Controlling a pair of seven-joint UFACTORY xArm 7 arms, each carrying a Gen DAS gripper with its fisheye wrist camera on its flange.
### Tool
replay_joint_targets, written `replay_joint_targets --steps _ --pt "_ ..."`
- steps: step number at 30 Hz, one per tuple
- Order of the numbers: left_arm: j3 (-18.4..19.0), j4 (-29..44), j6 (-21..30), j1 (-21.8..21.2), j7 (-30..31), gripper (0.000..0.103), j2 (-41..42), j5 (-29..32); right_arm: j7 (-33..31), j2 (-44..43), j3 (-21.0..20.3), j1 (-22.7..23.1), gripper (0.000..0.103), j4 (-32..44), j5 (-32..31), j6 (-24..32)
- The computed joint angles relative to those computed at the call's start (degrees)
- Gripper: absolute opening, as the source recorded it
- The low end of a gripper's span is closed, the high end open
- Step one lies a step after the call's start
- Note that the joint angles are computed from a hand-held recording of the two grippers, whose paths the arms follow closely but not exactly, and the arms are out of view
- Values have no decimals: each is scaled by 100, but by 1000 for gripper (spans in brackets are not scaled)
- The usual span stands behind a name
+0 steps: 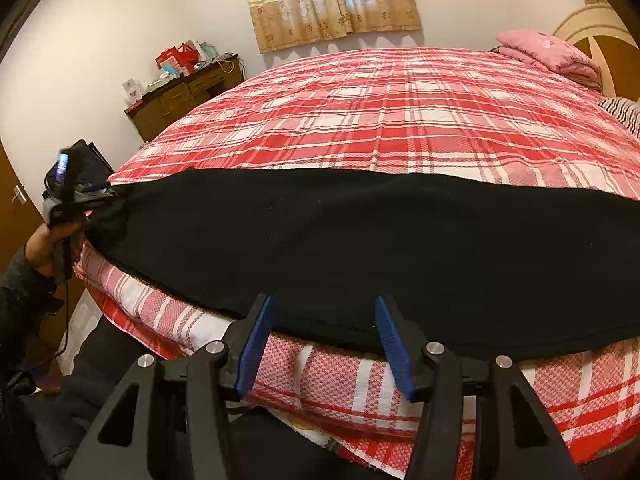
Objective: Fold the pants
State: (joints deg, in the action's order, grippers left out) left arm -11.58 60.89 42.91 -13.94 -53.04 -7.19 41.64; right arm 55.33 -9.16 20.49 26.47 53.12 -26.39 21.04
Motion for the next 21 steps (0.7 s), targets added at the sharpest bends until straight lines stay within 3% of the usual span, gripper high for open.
replay_joint_targets --steps 2,3,11,16,21 --pt "305 -104 -150 -160 -71 103 -30 -201 21 0 -28 -13 56 -50 32 -40" --pt "119 -132 -150 61 -78 103 -71 -185 41 -7 -40 -22 56 -86 46 -93" --pt "-149 -646 -744 227 -626 103 -680 -27 336 -154 100 -199 57 -78 -355 17" --pt "-397 -531 -968 242 -749 103 -591 78 953 -393 200 -426 57 -40 -795 591" --pt "-458 -378 -814 54 -623 103 -262 105 1113 -413 254 -492 57 243 -862 1801"
